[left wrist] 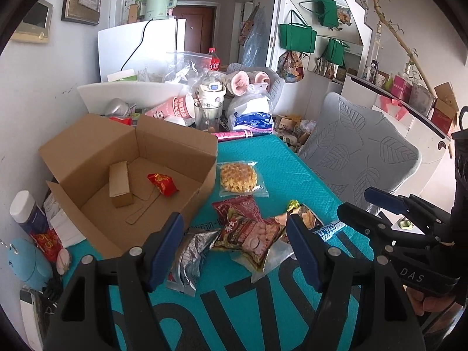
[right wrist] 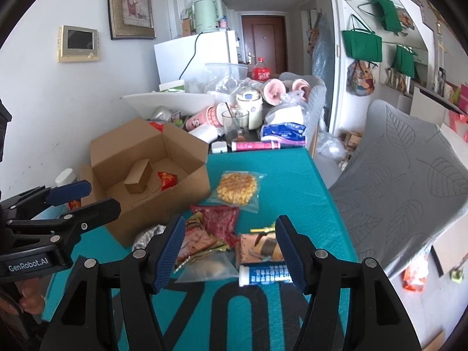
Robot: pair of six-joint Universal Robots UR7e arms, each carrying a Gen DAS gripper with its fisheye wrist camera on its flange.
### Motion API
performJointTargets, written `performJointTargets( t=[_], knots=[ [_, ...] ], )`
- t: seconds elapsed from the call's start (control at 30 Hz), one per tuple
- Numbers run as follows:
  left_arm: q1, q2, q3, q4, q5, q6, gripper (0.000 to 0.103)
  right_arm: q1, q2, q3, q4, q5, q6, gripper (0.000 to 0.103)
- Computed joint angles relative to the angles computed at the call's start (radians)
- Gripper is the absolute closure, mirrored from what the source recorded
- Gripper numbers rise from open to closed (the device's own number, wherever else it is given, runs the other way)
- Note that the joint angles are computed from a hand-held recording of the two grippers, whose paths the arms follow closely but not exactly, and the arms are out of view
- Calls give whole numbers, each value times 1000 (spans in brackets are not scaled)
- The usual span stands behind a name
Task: Organize snacks
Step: 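Withdraw both tools from the cardboard box back over the table, then grasp the blue-and-white tube with the right tool while the left tool grasps the clear zip bag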
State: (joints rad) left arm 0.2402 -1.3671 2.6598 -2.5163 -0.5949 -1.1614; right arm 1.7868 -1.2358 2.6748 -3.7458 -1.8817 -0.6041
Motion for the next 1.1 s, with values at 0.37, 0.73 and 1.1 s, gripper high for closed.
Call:
performJointTargets(
  t=[0.37, 0.73, 1.1],
  knots=[
    [61, 163, 46, -210, -71, 29, 31, -187, 49, 56, -7, 63, -25, 39],
    [148, 294, 57, -381, -112, 41, 31, -301, 155, 23, -60, 73, 7, 34],
    [207, 384, 12, -503, -113, 122, 31, -366, 115, -59, 131, 117, 140, 33]
  ],
)
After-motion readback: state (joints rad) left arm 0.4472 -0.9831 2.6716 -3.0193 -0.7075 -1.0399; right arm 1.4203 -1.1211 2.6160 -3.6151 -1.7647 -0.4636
